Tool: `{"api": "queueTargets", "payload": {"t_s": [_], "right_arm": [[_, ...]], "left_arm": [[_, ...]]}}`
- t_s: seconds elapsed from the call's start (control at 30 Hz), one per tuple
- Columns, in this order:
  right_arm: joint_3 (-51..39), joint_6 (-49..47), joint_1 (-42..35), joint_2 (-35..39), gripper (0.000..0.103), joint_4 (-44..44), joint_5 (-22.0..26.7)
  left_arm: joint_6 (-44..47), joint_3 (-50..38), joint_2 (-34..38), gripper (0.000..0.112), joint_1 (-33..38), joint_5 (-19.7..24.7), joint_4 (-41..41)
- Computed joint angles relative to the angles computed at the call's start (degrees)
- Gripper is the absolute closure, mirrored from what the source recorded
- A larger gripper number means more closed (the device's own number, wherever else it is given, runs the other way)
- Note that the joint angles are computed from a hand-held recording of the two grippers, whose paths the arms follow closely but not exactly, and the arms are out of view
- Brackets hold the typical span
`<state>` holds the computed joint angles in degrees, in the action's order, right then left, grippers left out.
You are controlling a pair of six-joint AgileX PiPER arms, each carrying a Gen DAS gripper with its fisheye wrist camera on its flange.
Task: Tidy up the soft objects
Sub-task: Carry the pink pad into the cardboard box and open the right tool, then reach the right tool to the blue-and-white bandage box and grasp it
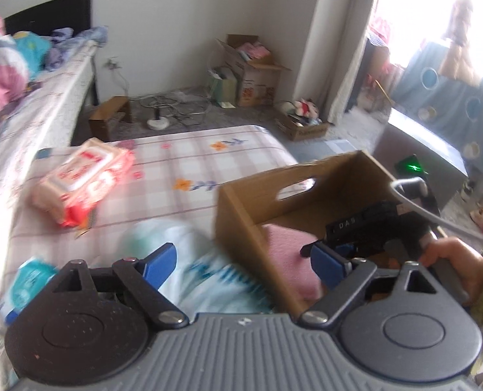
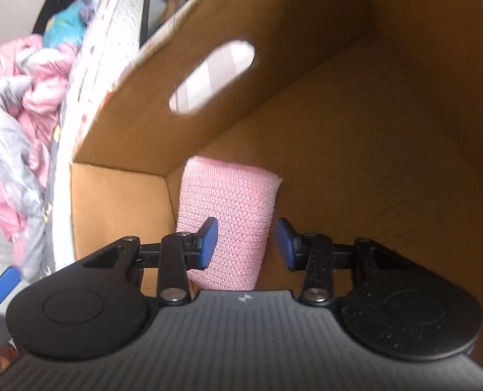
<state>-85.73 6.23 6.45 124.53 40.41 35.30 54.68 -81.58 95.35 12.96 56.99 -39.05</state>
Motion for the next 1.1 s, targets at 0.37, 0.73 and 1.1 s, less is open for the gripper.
{"api": "queueTargets", "payload": {"t_s": [0.37, 0.73, 1.1], "right_arm": [[-20.3, 5.4, 4.3, 11.1, 0.076, -10.2, 2.6], [-17.5, 11.4, 6.8, 8.5, 0.04, -19.1, -3.5], [-2.5, 27.2, 11.1, -7.7, 0.033, -39.0, -11.9]], "left_arm": [[8.3, 8.9, -3.9, 0.022, 15.8, 3.3, -4.1], [23.7, 21.0, -10.4, 0.017, 29.5, -0.1, -12.1], [30.2, 20.7, -7.3, 0.017, 44.5, 6.3, -14.9]]}}
